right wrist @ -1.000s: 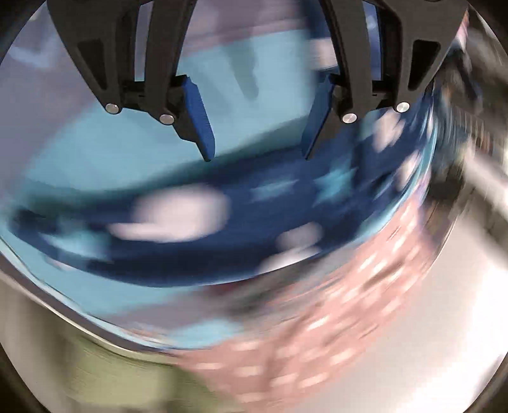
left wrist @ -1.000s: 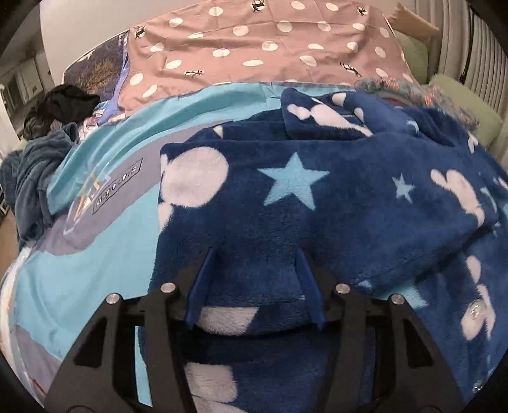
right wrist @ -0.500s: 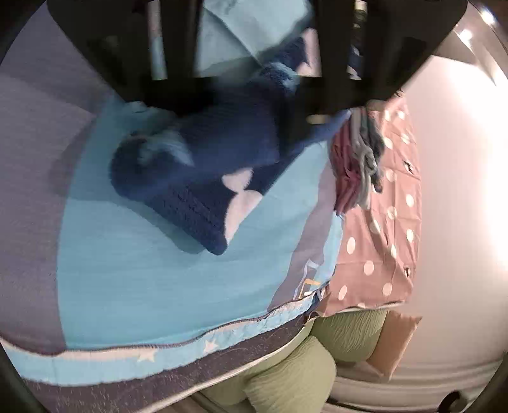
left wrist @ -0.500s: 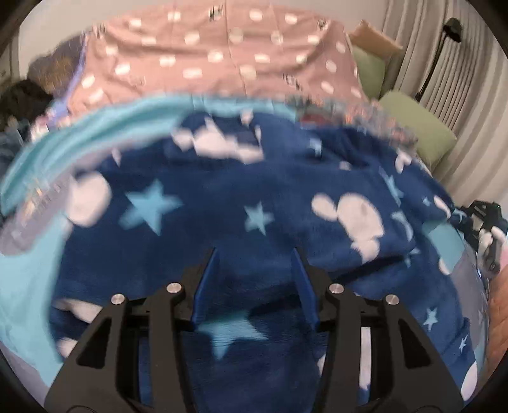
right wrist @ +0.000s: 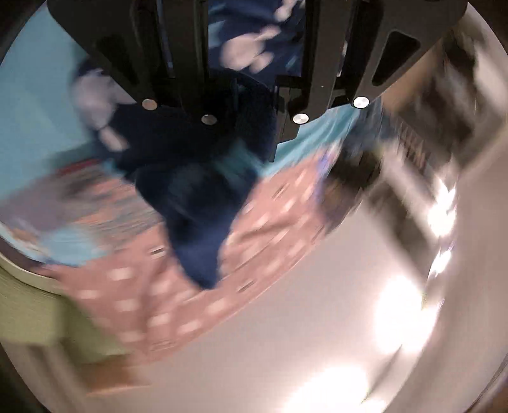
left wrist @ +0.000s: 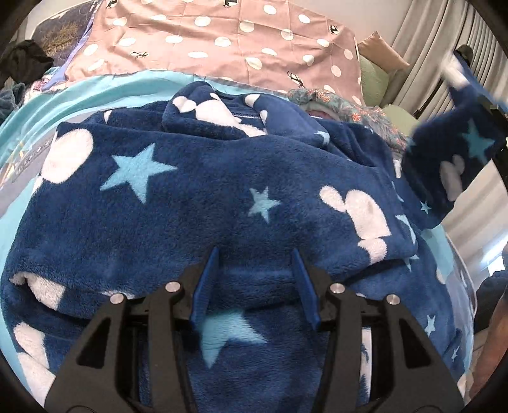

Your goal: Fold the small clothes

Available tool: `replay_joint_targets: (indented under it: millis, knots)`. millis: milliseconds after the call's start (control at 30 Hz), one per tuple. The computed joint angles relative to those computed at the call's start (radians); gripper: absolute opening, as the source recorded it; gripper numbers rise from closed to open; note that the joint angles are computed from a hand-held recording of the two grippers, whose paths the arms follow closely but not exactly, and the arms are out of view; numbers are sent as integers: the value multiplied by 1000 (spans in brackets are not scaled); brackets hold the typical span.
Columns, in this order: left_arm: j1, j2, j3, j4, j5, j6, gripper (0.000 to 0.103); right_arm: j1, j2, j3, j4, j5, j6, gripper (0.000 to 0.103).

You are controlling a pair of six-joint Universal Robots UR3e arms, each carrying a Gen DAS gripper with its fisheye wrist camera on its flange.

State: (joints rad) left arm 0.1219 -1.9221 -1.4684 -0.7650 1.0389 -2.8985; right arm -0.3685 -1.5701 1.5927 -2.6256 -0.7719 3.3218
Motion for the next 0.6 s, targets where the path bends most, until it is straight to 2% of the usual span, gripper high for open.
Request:
replay_joint_targets:
  millis: [67, 167, 300, 333, 400, 467, 500, 533, 600]
  knots:
    - [20, 3, -11, -2, -39, -2, 49, 181, 93, -58, 72, -139, -131, 17]
    - [62, 18, -42, -9, -119, 4, 49, 296, 187, -102, 176, -283, -187, 18]
    - [113, 27, -59, -47, -226, 15, 47, 279, 198, -68, 207, -296, -199, 18]
    - [124, 32, -61, -65, -252, 16, 47, 283, 158, -14, 200, -301, -199, 18]
    - [151, 46, -60, -127, -328, 32, 46, 277, 135, 14, 193, -305, -212, 18]
    - [180, 64, -55, -238, -446, 84, 46, 287, 107, 48, 174, -326, -226, 18]
    - [184, 70, -47, -276, -472, 102, 48, 300, 94, 79, 147, -340, -223, 18]
    - [181, 71, -22, -336, -493, 126, 56, 314, 82, 92, 138, -354, -222, 19]
    - [156, 57, 27, -400, -481, 125, 66, 338, 98, 68, 131, -378, -214, 20]
